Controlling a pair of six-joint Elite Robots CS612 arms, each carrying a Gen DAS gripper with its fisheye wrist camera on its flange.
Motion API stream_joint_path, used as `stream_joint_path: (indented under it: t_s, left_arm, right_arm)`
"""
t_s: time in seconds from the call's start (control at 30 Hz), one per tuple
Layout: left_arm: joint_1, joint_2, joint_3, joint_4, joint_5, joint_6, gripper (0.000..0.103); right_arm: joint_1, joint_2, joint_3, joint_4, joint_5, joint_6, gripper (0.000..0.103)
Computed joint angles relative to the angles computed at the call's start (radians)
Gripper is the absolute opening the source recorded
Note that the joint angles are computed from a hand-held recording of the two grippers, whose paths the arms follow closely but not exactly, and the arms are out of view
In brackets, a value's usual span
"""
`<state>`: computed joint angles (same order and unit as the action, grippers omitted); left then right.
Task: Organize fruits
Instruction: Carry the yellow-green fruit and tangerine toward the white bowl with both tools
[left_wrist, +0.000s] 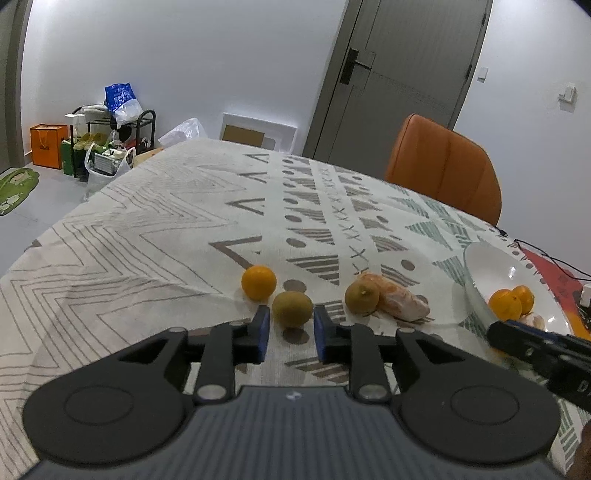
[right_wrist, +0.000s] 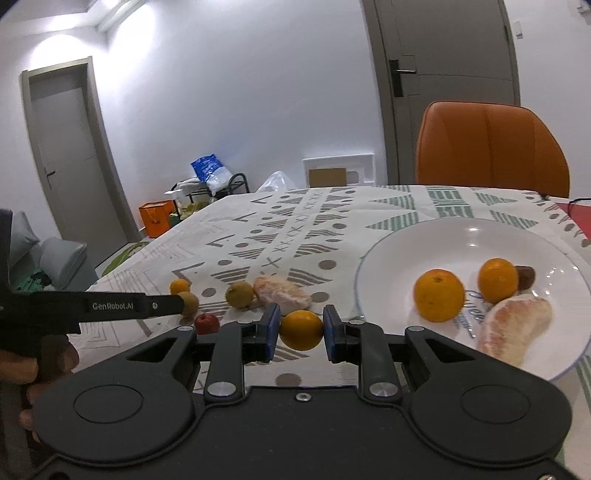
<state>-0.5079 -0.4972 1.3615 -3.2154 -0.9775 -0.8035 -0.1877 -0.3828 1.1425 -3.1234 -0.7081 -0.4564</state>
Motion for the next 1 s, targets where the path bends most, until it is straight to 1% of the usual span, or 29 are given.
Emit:
stream_joint_path:
  t_s: [0.1,0.13,0.2,0.27,0.5,0.73,0.8,0.83,0.87,0.9,1.0]
  left_arm:
    - [0.002,0.006,-0.01,0.028,-0.003,-0.008,0.024]
    - [0.002,0.009,-0.012,0.024,0.0,-0.006,0.024]
    - [0.001,0.013,-0.013,0.012,0.004,0.007,0.03]
    - [-0.002,0.016,-0.017,0.008,0.011,0.019,0.032]
    - [-0.008,0.022,-0.025,0.012,0.035,0.051,0.034]
    - [-0.003,0.026,-0.038,0.028,0.044,0.013,0.034]
    - [-0.001,0.028,-0.044,0.029,0.041,0.017,0.034]
    - [-0.001,0.029,-0.048,0.028,0.037,0.021,0.032]
    - [0.0,0.031,-0.051,0.025,0.033,0.025,0.027]
    - [-0.001,0.032,-0.052,0.027,0.034,0.025,0.025]
    - [-0.005,0.03,-0.051,0.026,0.041,0.03,0.025]
  right_arm:
    - [-0.001,0.003,-0.005,-0.005,-0.008,0.011,0.023]
    - [-0.002,0.004,-0.006,-0.007,-0.01,0.014,0.023]
    - [-0.003,0.005,-0.009,-0.007,-0.013,0.018,0.023]
    - [-0.004,0.007,-0.013,-0.006,-0.016,0.022,0.023]
    - [-0.005,0.015,-0.027,-0.001,-0.014,0.03,0.023]
    - [-0.01,0.02,-0.039,-0.022,-0.017,0.056,0.023]
    - [-0.012,0.022,-0.042,-0.033,-0.02,0.069,0.023]
    - [-0.012,0.023,-0.043,-0.037,-0.022,0.074,0.023]
    - [-0.013,0.023,-0.044,-0.039,-0.024,0.077,0.023]
    - [-0.014,0.024,-0.046,-0.044,-0.027,0.083,0.023]
    - [-0.017,0.027,-0.05,-0.059,-0.038,0.104,0.023]
